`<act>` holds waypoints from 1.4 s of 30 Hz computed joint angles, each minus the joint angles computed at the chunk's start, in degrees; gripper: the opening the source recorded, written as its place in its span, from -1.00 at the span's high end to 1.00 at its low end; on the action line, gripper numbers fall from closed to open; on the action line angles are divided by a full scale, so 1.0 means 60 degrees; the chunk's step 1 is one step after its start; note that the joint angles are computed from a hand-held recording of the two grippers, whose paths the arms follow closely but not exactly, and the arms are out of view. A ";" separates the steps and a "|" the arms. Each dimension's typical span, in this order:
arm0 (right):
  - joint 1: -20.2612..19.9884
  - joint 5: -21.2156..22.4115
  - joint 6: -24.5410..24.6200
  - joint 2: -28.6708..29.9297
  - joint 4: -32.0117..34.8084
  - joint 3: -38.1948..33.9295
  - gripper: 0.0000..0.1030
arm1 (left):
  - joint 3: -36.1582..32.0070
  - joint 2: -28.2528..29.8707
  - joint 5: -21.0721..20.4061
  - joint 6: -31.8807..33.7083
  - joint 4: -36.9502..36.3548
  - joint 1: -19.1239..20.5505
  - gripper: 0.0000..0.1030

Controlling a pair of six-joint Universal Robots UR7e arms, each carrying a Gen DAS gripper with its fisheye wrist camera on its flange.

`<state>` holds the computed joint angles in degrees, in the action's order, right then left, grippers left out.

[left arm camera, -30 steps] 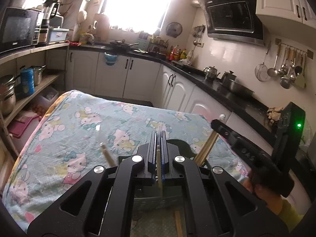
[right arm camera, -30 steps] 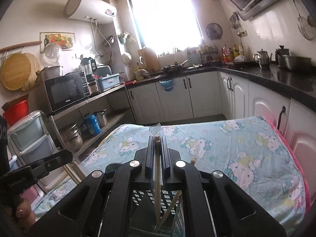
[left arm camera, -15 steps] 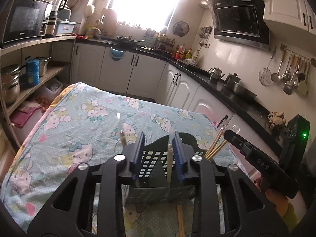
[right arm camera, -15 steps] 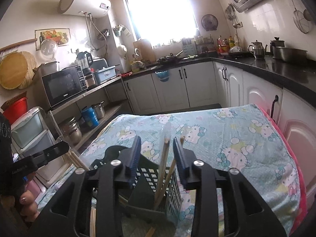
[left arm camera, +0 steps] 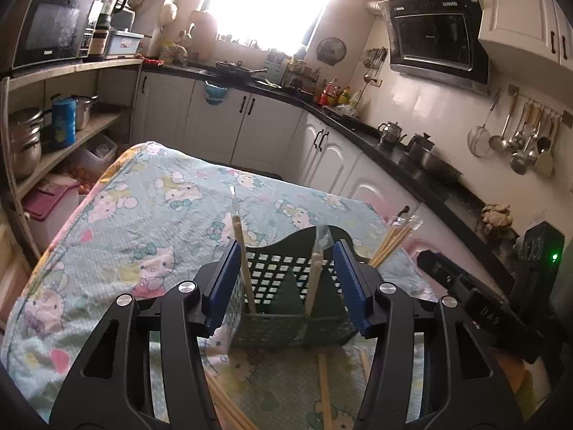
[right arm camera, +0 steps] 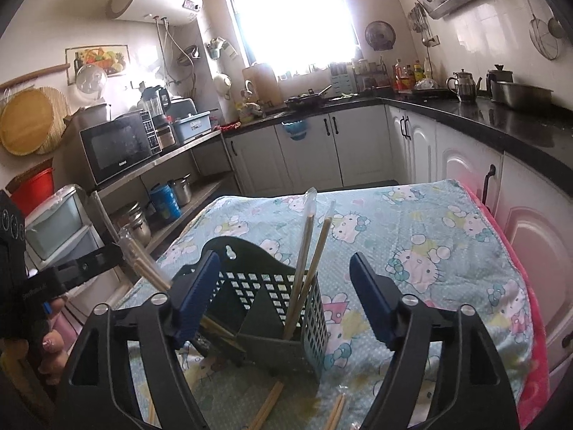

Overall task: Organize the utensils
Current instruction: 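Open the left tool over the basket while the right tool releases its chopstick, then withdraw both open tools from the basket toward the loose chopsticks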

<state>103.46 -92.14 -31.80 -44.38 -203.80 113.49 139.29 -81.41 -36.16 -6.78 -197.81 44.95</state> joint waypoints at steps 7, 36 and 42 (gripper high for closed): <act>0.0067 -0.0076 -0.0104 -0.0256 -0.0145 0.0488 -0.51 | 0.0469 -0.0351 0.0407 -0.0286 0.0039 -0.0493 -0.17; -0.0137 -0.0061 -0.0643 -0.0552 -0.0423 0.2174 -0.62 | 0.2660 -0.2298 0.1911 -0.3268 0.2127 -0.1947 -0.54; -0.0097 -0.0325 -0.0764 -0.0478 -0.0398 0.2336 -0.62 | 0.3002 -0.3082 0.1904 -0.4167 0.3264 -0.1872 -0.59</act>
